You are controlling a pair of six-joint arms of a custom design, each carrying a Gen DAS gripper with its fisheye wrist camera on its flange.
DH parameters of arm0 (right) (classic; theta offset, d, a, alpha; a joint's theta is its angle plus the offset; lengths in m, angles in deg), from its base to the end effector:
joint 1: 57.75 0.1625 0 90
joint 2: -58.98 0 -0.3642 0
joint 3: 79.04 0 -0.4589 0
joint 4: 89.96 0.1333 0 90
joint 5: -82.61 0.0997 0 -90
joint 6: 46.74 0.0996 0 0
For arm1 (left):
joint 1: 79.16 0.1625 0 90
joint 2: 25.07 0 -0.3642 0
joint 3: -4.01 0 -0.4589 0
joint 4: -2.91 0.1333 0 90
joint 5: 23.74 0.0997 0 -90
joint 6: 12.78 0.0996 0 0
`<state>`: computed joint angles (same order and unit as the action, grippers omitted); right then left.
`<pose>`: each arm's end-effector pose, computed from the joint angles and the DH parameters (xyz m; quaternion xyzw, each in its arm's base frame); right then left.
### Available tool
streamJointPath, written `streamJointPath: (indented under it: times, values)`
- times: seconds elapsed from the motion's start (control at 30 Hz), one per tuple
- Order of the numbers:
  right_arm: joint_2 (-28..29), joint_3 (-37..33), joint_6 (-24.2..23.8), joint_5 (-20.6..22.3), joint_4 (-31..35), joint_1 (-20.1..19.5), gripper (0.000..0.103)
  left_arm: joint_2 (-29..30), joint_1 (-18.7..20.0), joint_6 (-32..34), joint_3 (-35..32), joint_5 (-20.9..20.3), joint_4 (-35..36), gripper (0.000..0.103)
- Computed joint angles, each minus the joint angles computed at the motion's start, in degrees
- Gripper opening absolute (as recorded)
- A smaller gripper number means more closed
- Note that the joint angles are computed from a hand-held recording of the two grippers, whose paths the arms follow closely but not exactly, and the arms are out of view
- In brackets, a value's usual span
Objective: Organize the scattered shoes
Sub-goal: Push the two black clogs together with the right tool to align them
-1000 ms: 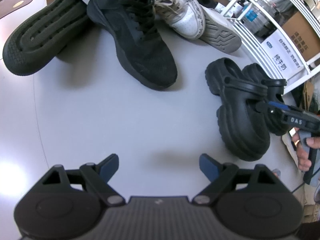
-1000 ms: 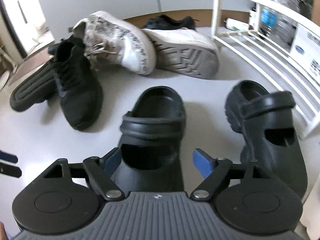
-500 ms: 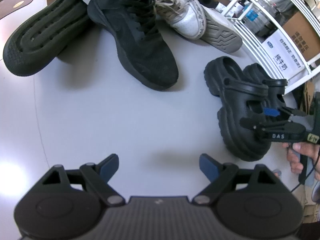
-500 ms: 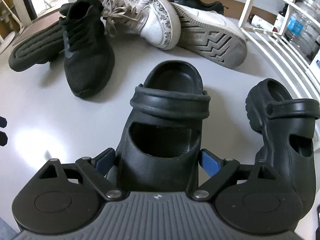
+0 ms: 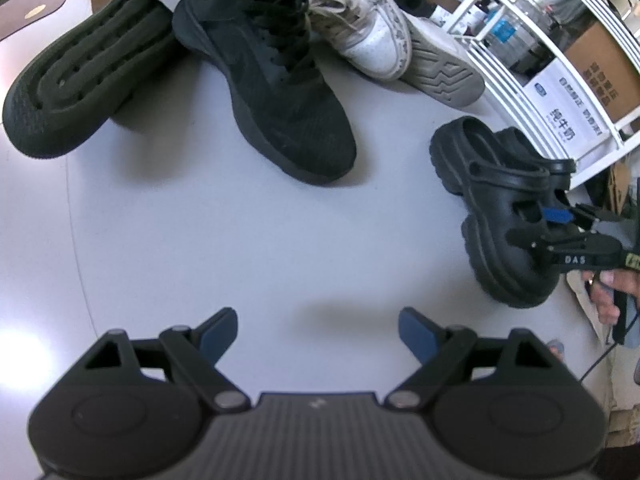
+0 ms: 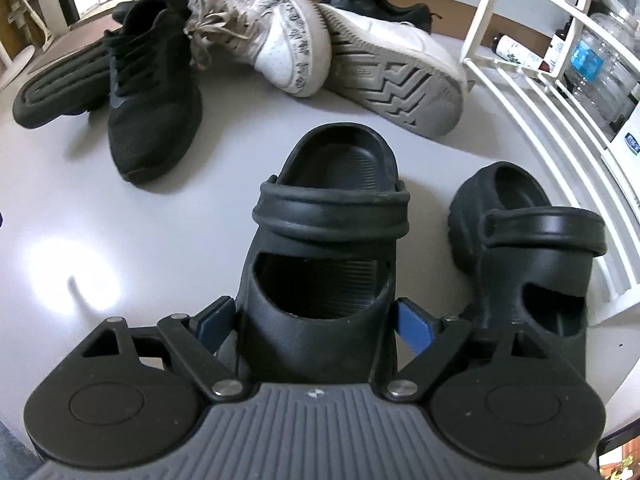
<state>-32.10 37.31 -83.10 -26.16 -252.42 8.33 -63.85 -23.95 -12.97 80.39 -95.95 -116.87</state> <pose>-0.1284 -0.5393 0.3398 0.0331 -0.9059 0.2665 0.3275 -0.2840 -0.6957 0.0031 0.3032 0.9379 0.0179 0.1674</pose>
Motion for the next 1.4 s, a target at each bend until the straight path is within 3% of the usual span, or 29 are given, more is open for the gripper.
streamJointPath:
  times: [0.13,0.4,0.53,0.8,1.4]
  values:
    - [-0.4,0.6,-2.1,-1.2,-3.2,-0.1,0.087,-0.2,0.0,-0.1,0.3,0.0,-0.2,0.089]
    - [0.1,0.6,2.4,-3.0,-3.6,0.0,0.091,0.0,-0.3,0.0,0.3,0.0,-0.2,0.089]
    - [2.4,0.3,0.1,-5.0,-5.9,0.4,0.095,0.2,-0.3,0.1,0.1,-0.1,-0.3,0.089]
    - [1.2,0.3,2.7,-6.7,-4.5,-0.4,0.093,0.0,-0.1,-0.4,0.3,0.3,-0.7,0.089]
    - [-1.5,2.4,2.4,-7.3,-4.0,-0.4,0.093,0.6,-0.3,-0.5,-0.7,0.7,-1.6,0.089]
